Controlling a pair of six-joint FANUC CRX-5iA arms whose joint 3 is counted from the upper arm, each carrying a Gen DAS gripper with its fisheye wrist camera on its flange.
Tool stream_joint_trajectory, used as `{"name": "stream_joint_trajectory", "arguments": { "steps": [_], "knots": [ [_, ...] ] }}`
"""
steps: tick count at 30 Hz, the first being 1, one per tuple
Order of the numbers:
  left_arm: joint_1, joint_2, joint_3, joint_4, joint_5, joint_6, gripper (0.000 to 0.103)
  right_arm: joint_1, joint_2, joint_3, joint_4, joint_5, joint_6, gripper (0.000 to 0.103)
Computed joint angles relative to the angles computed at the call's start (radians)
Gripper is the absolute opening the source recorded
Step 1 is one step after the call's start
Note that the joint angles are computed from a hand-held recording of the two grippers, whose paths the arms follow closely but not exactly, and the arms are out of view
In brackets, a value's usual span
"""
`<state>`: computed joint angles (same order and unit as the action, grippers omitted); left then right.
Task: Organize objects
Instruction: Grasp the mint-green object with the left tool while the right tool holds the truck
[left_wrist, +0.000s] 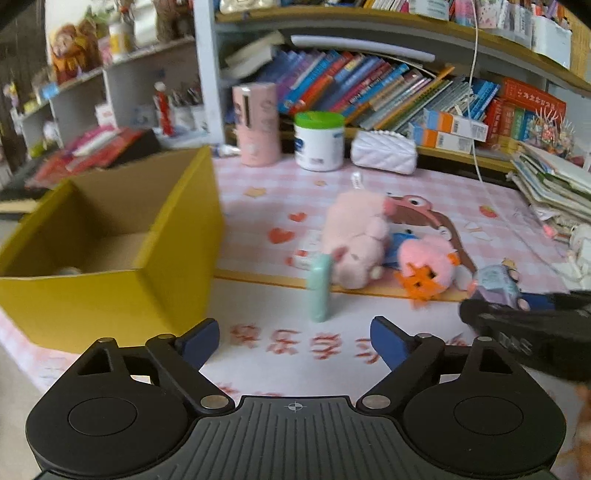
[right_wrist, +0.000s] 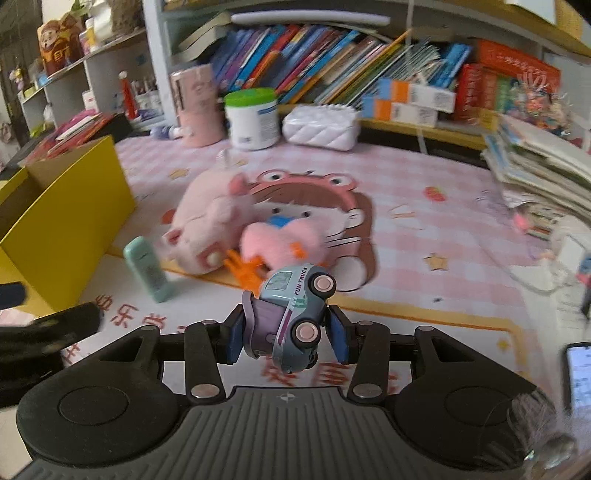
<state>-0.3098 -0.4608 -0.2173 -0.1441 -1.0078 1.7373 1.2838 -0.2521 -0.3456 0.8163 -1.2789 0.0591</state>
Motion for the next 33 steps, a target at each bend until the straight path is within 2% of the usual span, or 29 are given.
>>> {"name": "stream_joint_trajectory", "arguments": {
  "steps": [3,8,12,14,17,24,33],
  "knots": [
    [0.006,0.055,0.005,0.028,0.023,0.021,0.081,0.015,-0.019,-0.020,0.030,-0.035,0.013,0.043],
    [-0.004,0.141,0.039,0.000,0.042,0.051,0.049,0.021,-0.035,-0.032,0.028,-0.068,0.025,0.043],
    [0.000,0.181,0.053,-0.006,0.049,0.048,0.038,0.020,-0.035,-0.029,0.014,-0.074,0.036,0.043],
    [0.013,0.186,0.042,0.020,0.068,0.021,0.026,0.019,-0.033,-0.026,0.009,-0.071,0.045,0.043],
    [0.026,0.188,0.027,0.050,0.086,-0.015,0.018,0.022,-0.025,-0.019,0.001,-0.064,0.059,0.043],
    [0.051,0.146,-0.019,0.103,0.132,-0.091,0.017,0.026,0.003,0.008,-0.011,-0.052,0.067,0.043],
    [0.139,0.010,-0.104,0.266,0.130,-0.257,0.017,0.056,0.057,0.062,-0.014,-0.079,0.047,0.043]
  ]
}}
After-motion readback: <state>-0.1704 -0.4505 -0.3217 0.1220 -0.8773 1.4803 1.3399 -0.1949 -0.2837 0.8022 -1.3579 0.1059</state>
